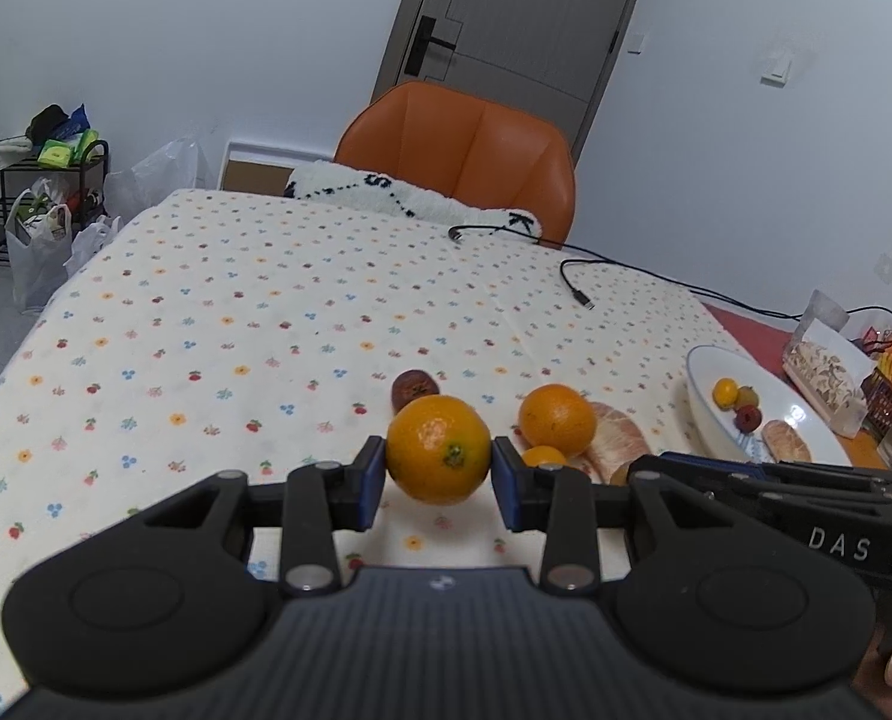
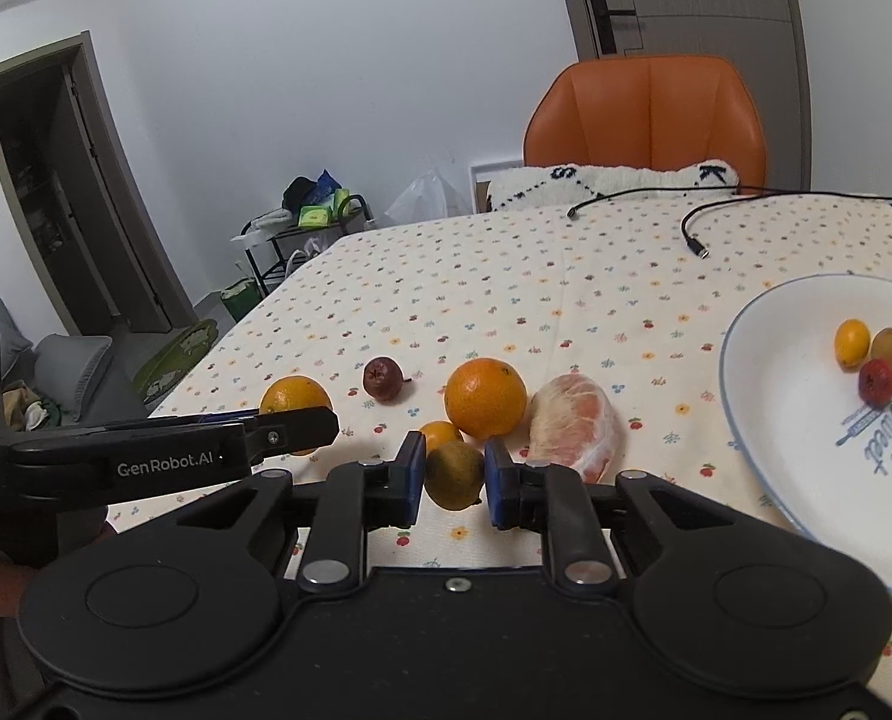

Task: Organize fruits
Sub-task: 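Lift the large orange with the left tool while the right tool lifts the kiwi toward the plate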

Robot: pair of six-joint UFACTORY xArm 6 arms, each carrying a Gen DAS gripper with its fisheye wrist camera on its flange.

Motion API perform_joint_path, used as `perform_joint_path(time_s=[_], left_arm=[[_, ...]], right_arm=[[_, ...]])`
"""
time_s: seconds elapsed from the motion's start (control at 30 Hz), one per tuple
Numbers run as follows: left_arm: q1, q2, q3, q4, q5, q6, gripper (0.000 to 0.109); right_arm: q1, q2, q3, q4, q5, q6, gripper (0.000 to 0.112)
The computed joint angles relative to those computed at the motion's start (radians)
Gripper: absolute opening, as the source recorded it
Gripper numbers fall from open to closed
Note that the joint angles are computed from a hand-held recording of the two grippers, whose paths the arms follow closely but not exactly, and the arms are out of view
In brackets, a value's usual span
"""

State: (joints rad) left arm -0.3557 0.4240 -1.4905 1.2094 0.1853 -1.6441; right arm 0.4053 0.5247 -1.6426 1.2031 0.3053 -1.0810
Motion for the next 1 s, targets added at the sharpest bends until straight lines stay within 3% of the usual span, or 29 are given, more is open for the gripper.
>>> perform_joint_path(time_s=[0.4, 1.0], left_arm=[[-0.033, -0.02, -0.018, 0.071, 0.012, -0.05, 0.036], [-0.093, 0.053, -0.132, -0.008, 0.014, 0.062, 0.036]], right_arm=[[-0.018, -0.074, 0.074, 0.114, -0.02, -0.103, 0.019], [-0.086, -0.156, 0.153, 0.228, -0.06, -0.195, 0.019]])
